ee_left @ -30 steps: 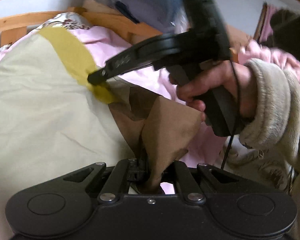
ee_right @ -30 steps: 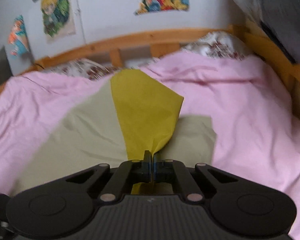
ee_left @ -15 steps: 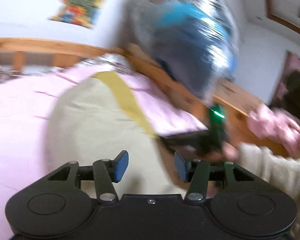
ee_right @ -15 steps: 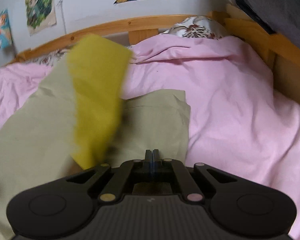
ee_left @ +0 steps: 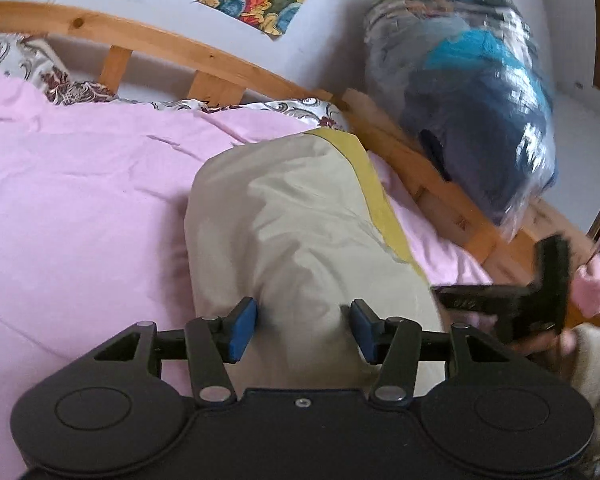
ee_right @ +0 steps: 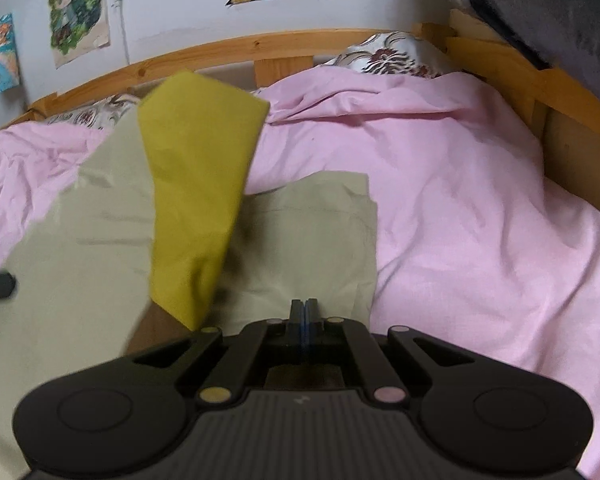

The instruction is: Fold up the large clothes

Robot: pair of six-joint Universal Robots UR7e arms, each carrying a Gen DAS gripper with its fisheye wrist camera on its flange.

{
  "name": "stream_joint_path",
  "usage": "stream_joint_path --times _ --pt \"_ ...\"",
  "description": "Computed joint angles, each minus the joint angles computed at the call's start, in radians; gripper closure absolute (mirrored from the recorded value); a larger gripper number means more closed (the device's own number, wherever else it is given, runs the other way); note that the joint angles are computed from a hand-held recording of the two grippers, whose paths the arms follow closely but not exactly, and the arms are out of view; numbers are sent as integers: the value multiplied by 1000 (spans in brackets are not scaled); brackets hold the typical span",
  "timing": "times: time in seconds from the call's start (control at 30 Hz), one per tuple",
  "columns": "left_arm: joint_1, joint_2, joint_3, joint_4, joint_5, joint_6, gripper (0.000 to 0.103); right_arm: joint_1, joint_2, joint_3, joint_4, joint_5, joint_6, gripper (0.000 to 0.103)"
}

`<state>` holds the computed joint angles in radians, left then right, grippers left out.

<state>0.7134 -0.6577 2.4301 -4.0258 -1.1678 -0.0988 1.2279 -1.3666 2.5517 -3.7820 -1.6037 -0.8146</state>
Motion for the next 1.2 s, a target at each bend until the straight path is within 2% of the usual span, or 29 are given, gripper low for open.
stream_joint_path --times 0.03,0.1,0.13,0.17,0.23,0.3,0.33,0.47,0.57,0.67,0.87,0.97,1.07,1.13,1.2 --pt "-14 22 -7 -10 28 7 46 9 5 4 -30 -11 15 102" --pt "-37 61 -16 -36 76 20 44 42 38 15 -151 -38 5 91" --pt "-41 75 -26 -41 90 26 43 59 60 19 -219 -40 -24 75" --pt "-44 86 -35 -46 101 28 42 72 73 21 -270 -9 -63 57" --pt "-47 100 -49 -47 121 38 40 99 82 6 -288 55 -97 47" --pt "-55 105 -55 -38 144 45 39 136 80 -32 -199 110 -122 43" --pt "-60 105 -56 -29 153 50 39 166 89 -65 -125 119 -145 42" --pt "-76 111 -63 -16 183 60 37 238 184 -179 33 134 -299 42" --pt "-96 145 -71 -47 226 69 36 269 301 -244 -18 79 -425 42" --pt "-117 192 -89 -90 275 98 35 242 381 -288 -91 91 -494 43" --pt "-126 246 -132 -94 337 117 33 138 426 -330 -28 197 -429 45" --pt "-122 270 -146 -114 346 138 32 114 438 -350 2 232 -416 45" --pt "-120 285 -153 -136 347 157 32 93 414 -363 81 257 -381 45" --pt "-104 276 -141 -165 304 165 30 94 406 -363 95 257 -377 44" --pt "-47 225 -102 -195 166 147 26 109 393 -363 113 232 -362 39"
